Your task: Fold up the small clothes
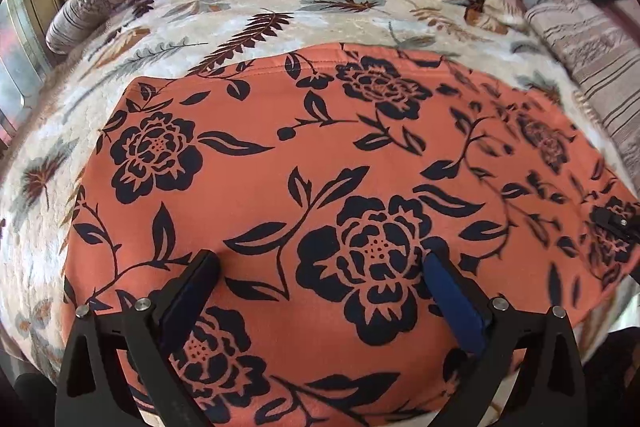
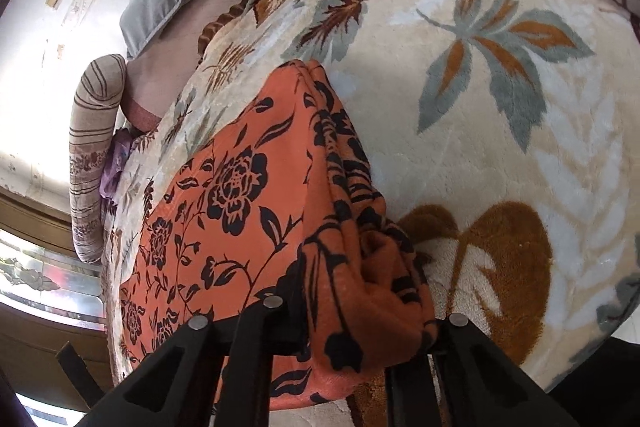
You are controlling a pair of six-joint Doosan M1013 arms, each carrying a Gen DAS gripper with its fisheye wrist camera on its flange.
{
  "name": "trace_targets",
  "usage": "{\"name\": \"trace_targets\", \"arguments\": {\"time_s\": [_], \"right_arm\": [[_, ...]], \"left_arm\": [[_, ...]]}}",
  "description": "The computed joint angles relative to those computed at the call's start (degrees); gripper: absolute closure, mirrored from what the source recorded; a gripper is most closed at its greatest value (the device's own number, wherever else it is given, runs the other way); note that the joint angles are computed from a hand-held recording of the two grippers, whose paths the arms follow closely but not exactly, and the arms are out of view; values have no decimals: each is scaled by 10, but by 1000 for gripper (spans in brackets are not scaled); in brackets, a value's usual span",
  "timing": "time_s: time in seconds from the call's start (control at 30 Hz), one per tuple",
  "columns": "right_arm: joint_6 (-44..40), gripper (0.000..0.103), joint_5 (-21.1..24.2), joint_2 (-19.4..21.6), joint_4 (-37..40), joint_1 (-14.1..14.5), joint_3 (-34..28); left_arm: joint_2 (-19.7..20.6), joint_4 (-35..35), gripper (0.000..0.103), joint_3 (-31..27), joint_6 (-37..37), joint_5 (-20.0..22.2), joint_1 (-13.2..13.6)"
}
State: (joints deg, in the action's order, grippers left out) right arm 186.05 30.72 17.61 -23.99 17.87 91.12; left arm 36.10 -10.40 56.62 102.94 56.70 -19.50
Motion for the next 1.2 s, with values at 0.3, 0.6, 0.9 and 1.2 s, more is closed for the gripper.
{"name": "trace_targets", "arguments": {"time_s": [0.3, 0.6, 0.9, 1.2], "right_arm": [[-99, 90, 123, 58, -195, 85, -199], [-527, 88, 312, 301, 55, 139, -537], [-544, 43, 202, 271, 99, 142, -485], [-309, 41, -12, 141, -6, 138, -253]], "left_arm": [[-60, -53, 2, 66, -86, -155, 104], [-26, -64, 2, 57, -177, -91, 165], [-30, -160, 2, 63, -93, -104, 171], [-46, -292, 2, 63, 78, -31, 152]]}}
